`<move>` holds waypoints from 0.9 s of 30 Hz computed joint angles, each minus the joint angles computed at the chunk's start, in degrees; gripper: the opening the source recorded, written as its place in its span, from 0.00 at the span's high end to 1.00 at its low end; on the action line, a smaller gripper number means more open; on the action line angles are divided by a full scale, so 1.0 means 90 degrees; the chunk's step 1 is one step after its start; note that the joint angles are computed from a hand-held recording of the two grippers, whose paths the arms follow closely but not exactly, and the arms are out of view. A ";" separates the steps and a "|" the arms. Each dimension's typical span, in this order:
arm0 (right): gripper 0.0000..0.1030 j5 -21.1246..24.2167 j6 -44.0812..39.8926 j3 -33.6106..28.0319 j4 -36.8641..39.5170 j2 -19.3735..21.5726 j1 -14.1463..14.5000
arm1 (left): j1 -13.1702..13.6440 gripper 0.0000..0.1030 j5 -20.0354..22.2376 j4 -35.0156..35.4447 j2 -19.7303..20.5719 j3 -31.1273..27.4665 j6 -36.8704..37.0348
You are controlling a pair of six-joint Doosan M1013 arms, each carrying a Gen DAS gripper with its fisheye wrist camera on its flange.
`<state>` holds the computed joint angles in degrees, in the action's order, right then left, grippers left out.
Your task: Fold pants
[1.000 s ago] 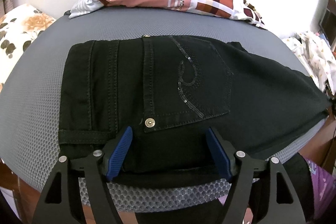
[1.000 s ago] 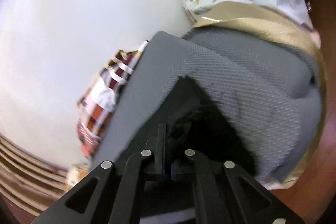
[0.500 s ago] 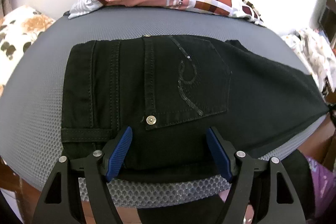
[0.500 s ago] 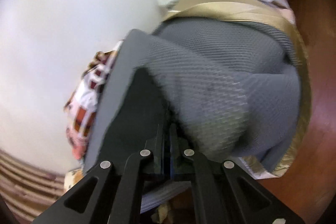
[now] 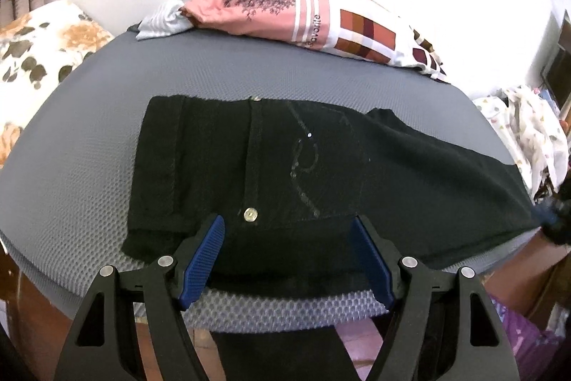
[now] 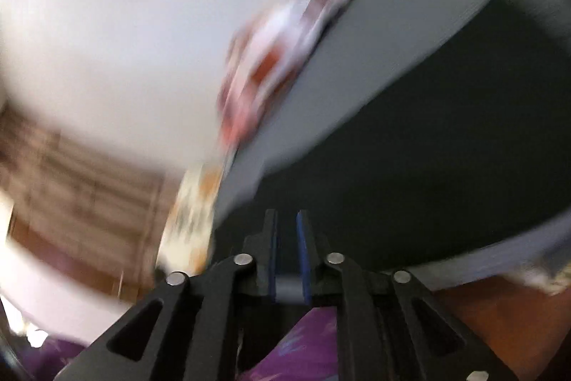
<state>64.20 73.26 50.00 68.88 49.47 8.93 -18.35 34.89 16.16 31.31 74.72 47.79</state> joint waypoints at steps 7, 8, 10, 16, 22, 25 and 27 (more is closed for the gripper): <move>0.79 0.0515 0.1606 -0.0545 0.0086 0.0672 0.0379 | 0.0150 0.28 -0.0518 -0.0449 -0.0190 0.0340 -0.0152; 0.75 0.0364 0.1773 -0.0422 -0.0017 0.0617 0.0380 | 0.0177 0.28 -0.0564 -0.0623 -0.0194 0.0356 -0.0085; 0.72 0.0188 0.1901 -0.0225 -0.0177 0.0507 0.0374 | 0.0199 0.28 -0.0614 -0.0793 -0.0190 0.0354 0.0017; 0.69 -0.0062 0.2394 -0.0211 -0.0514 0.0475 0.0379 | 0.0120 0.28 -0.0506 -0.0575 -0.0153 0.0263 0.0098; 0.68 -0.0283 0.2350 -0.0282 -0.0524 0.0514 0.0430 | 0.0110 0.28 -0.0312 -0.0747 -0.0062 0.0153 0.0342; 0.74 -0.0204 0.2310 -0.0498 -0.0818 0.0596 0.0495 | 0.0138 0.28 -0.0267 -0.0864 -0.0036 0.0146 0.0358; 0.93 -0.0078 0.2381 -0.0655 -0.1115 0.0664 0.0538 | 0.0142 0.28 -0.0237 -0.0807 -0.0037 0.0159 0.0304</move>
<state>63.50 94.69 44.11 58.84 55.44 13.78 -17.07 32.77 8.90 30.98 76.15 50.53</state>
